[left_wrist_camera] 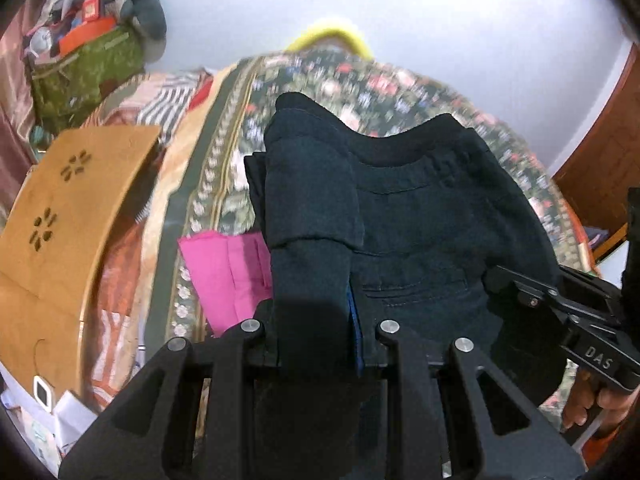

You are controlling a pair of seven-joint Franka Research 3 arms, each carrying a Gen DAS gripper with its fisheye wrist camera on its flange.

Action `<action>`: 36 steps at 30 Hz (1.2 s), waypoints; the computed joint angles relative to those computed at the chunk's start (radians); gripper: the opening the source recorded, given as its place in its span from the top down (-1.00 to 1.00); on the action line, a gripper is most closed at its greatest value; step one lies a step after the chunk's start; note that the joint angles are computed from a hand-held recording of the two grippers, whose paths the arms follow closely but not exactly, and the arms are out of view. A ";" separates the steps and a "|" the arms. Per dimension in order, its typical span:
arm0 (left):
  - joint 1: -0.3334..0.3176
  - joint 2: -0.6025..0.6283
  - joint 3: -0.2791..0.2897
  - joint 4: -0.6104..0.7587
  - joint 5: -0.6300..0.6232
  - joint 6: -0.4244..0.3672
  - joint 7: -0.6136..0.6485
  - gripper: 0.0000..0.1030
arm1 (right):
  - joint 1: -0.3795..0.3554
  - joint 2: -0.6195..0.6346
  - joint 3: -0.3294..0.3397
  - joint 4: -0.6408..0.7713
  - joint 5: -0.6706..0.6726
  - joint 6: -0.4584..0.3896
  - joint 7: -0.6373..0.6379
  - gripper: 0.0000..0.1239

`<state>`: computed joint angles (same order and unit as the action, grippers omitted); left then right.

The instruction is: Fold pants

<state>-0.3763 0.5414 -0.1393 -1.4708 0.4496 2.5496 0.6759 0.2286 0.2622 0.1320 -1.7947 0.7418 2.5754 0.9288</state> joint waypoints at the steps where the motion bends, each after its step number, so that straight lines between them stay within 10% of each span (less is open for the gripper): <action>1: 0.001 0.024 -0.001 0.020 -0.003 -0.009 0.008 0.55 | 0.005 0.017 -0.007 0.007 -0.022 -0.005 0.017 0.71; 11: -0.026 0.130 0.019 0.084 -0.028 -0.074 -0.002 0.22 | -0.020 0.046 -0.020 0.024 -0.114 -0.125 0.057 0.62; 23: -0.102 -0.161 0.011 -0.118 0.172 -0.190 -0.137 0.21 | -0.010 -0.306 -0.060 -0.236 0.018 0.010 -0.114 0.57; 36: -0.173 -0.599 -0.221 -0.329 0.675 -0.335 -0.558 0.21 | 0.180 -0.919 -0.192 -0.575 0.291 0.126 -0.378 0.57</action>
